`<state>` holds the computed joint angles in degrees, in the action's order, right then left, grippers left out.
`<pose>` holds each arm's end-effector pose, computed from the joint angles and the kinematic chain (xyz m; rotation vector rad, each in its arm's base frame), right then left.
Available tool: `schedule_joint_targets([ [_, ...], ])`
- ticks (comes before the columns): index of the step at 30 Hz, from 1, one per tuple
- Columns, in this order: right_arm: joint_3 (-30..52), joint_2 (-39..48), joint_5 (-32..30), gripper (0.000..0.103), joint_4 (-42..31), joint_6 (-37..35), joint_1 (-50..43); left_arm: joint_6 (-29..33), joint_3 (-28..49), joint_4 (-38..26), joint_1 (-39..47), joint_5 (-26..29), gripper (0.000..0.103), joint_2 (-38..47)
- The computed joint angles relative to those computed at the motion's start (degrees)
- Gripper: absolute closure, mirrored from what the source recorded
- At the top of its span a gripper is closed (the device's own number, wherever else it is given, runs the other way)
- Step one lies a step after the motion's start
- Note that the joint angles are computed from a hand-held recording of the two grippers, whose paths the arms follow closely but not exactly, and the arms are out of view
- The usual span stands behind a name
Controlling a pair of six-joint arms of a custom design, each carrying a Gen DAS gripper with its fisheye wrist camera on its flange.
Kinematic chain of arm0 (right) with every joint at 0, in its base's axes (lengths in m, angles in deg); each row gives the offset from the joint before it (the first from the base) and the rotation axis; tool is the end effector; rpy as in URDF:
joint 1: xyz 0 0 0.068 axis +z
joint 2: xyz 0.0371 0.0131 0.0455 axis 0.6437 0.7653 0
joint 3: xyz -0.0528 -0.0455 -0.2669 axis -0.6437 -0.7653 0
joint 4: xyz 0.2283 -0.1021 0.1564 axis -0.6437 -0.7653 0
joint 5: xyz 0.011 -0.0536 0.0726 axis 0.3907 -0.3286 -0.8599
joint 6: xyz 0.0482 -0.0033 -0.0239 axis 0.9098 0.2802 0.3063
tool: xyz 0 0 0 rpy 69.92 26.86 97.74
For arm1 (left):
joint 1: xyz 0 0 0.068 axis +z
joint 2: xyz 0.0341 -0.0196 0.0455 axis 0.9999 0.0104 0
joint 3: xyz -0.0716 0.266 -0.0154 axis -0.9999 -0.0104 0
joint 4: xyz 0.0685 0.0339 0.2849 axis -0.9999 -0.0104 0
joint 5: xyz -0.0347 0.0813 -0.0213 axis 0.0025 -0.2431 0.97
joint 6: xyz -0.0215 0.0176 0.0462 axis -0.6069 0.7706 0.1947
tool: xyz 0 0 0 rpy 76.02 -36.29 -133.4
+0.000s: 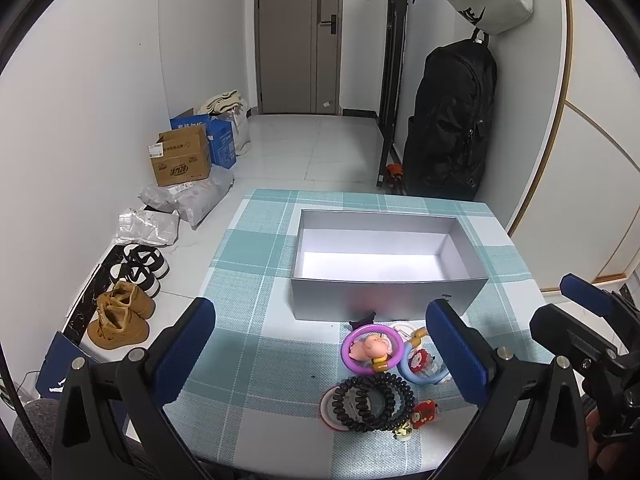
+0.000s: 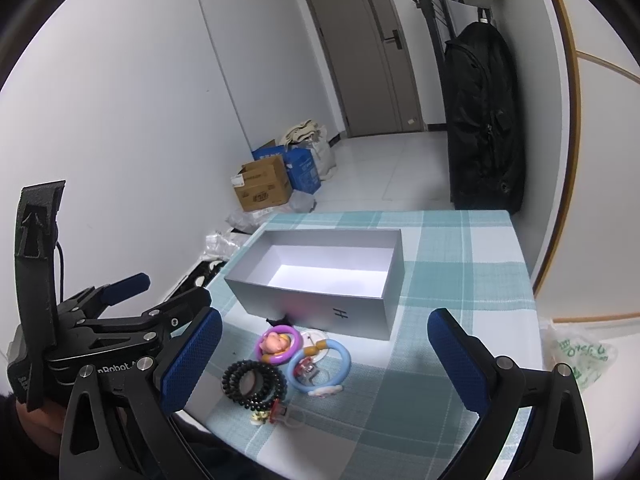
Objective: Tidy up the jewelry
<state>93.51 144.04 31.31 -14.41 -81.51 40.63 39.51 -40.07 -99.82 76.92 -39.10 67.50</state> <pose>0.2342 0.0155 0.1897 -0.1251 2.1540 0.4739 0.2614 -0.0563 0.2271 0.1321 2.2923 -0.1100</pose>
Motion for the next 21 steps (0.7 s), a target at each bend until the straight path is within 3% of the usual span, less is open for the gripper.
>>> schedule_joint_targets([
  [21,0.0,-0.3,-0.2,0.0,-0.6,0.1,-0.2,-0.4,0.3,-0.3,-0.2,0.6,0.001,0.8],
])
